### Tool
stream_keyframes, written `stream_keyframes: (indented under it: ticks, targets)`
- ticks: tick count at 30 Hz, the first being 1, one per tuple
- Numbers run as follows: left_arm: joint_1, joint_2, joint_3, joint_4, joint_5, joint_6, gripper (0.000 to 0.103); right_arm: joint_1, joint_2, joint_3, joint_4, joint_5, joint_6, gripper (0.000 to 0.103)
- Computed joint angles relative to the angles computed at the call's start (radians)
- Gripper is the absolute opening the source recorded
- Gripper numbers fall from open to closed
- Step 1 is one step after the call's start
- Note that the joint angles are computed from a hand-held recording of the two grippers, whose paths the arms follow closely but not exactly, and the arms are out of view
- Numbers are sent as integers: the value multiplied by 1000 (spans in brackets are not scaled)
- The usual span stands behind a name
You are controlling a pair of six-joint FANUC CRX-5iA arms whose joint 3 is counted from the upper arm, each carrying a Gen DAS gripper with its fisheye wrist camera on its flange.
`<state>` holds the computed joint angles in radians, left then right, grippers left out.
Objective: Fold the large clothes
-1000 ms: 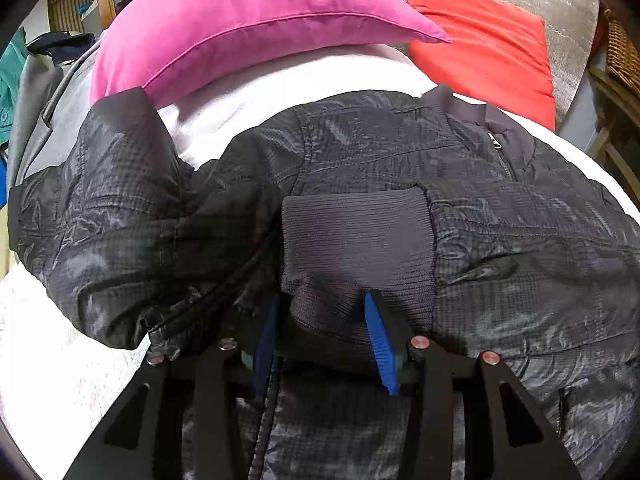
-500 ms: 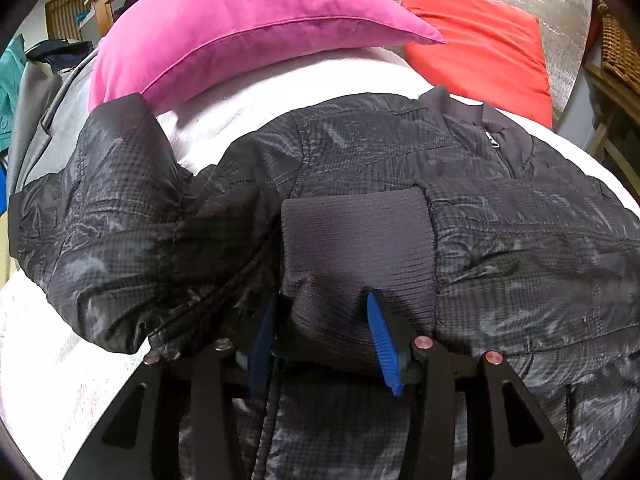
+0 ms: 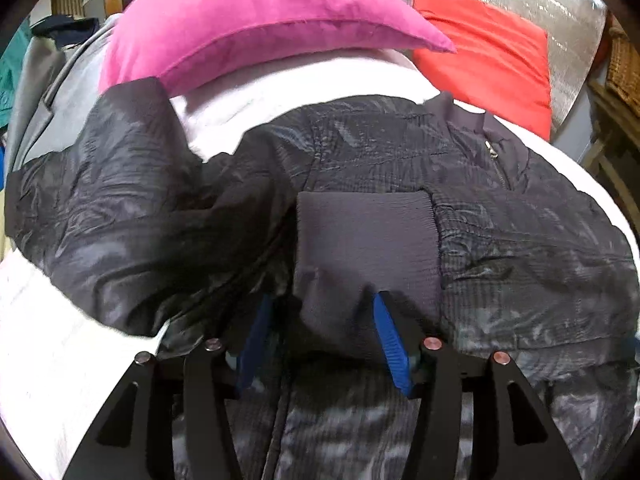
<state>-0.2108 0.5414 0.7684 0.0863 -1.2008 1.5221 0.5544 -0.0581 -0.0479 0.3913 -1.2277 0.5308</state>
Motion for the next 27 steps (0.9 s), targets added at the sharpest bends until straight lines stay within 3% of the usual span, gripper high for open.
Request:
stream_keyframes:
  ticks: [3, 7, 11, 15, 19, 27]
  targets:
    - [53, -78, -128, 150, 56, -85, 55, 49, -24, -44, 120, 28, -57, 90]
    - [163, -225, -384, 368, 212, -175, 70, 121, -40, -46, 232, 31, -60, 89]
    - [329, -273, -537, 623, 241, -245, 72, 187, -58, -57, 243, 34, -37, 89]
    - [468, -216, -539, 778, 261, -211, 72, 254, -129, -177, 257, 90, -167, 89]
    - [577, -58, -373, 816, 202, -72, 70, 278, -141, -246, 230, 123, -235, 89]
    - [628, 147, -145, 851, 156, 1, 69, 265, -132, -278, 249, 168, -272, 90]
